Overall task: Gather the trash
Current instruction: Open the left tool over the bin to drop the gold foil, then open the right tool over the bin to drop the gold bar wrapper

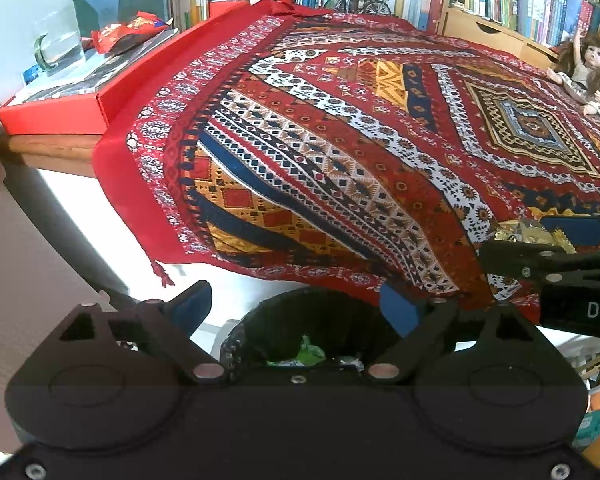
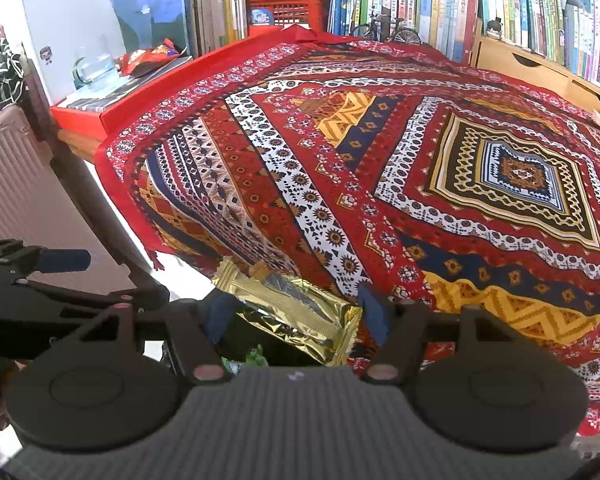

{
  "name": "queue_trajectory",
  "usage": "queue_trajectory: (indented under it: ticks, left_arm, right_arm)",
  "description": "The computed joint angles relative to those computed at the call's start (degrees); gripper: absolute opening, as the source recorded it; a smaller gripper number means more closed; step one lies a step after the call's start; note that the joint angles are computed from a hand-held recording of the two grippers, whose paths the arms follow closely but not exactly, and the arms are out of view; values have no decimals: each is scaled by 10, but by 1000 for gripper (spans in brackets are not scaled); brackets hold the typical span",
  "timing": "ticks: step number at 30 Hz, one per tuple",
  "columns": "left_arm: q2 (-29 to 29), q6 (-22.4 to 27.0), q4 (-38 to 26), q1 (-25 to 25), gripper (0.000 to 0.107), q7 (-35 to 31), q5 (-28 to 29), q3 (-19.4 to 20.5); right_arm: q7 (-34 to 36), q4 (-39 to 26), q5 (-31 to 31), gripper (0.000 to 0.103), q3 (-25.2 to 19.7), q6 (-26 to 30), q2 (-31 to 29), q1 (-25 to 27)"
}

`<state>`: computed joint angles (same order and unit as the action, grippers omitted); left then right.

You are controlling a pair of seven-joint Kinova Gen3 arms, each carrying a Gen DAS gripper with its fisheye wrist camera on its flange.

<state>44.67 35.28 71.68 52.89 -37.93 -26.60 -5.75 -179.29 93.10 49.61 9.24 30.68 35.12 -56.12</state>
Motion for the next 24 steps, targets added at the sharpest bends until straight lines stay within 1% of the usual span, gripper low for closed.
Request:
queue_trajectory:
  ticks: [3,7,11,12,14,16,18,21,24]
  left_arm:
    - [1,6,0,10,101,13,-8,-12]
    - [-1,9,5,3,102,31,-5,-9]
    - [-4,5,16,5,103,57,-8,-17]
    - [-6,3,19,6,103,62,-10,-18]
    - [-8,1,24,4,103,63,-13,-15]
    - [-7,3,24,1,103,62,-15,-12]
    - [-6,6,22,0,103,61,-16,-10]
    - [-7,6,23,-3,103,62,-13,-6]
    - [-10,-3,29,-5,103,67,-12,-7]
  right_arm:
    - [1,-2,-1,71,-2,1,2,0]
    - [8,-5,-7,75,-5,2,6,2]
    - [11,-7,-12,76,-4,-2,8,1]
    - [12,-8,-13,79,-3,-2,8,0]
    - [12,-7,-12,82,-1,-7,8,0]
    - [10,-8,-12,90,3,-7,9,-4]
    - [10,-11,-12,95,6,1,12,-7]
    - [22,-17,-20,103,-2,8,15,-1]
    - [22,-20,-22,103,-1,18,17,-4]
